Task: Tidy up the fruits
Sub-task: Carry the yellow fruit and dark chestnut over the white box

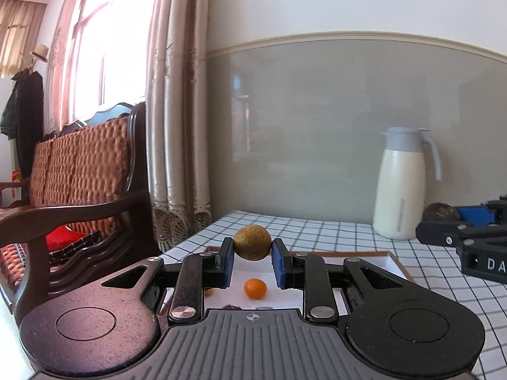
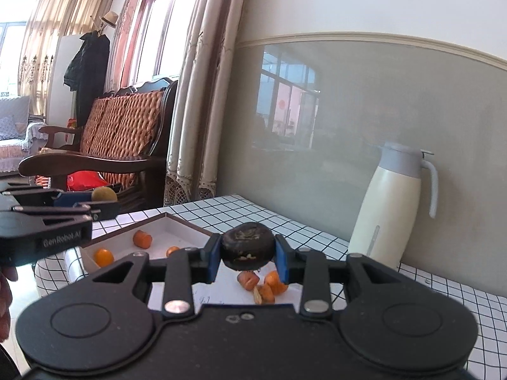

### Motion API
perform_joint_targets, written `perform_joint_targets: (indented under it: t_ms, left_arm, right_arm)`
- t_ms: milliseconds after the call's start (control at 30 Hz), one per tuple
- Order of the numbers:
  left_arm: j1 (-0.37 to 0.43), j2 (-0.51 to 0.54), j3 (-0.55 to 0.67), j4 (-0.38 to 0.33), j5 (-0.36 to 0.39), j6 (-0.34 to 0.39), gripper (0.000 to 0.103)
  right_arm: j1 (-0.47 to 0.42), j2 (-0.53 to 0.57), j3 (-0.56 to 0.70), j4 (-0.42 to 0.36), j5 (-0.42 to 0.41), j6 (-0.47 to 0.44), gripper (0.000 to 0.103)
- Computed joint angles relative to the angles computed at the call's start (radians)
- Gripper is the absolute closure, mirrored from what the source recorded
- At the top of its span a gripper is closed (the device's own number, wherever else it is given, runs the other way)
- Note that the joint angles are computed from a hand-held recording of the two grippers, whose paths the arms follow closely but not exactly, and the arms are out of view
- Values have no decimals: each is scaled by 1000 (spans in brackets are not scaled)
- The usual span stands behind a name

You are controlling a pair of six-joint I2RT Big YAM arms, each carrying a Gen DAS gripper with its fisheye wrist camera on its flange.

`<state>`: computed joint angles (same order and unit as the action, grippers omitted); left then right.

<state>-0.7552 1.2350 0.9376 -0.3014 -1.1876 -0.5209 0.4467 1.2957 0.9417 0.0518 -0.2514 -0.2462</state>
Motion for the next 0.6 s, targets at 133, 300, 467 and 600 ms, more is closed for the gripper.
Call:
perform_joint_targets:
  t_ms: [133, 300, 467, 600]
  left_arm:
    - [48, 10, -3, 60, 32, 45, 77]
    - [99, 31, -3, 90, 77, 64, 77]
    - [145, 49, -6, 52, 117, 19, 77]
    - [185, 59, -12, 12, 162, -19, 77]
  right_arm:
    - [5, 44, 39, -1, 7, 0, 77]
    - [8, 95, 71, -5, 12, -5, 77]
    - [4, 133, 89, -18, 15, -9, 77]
    - [0, 165, 116, -38, 20, -9, 77]
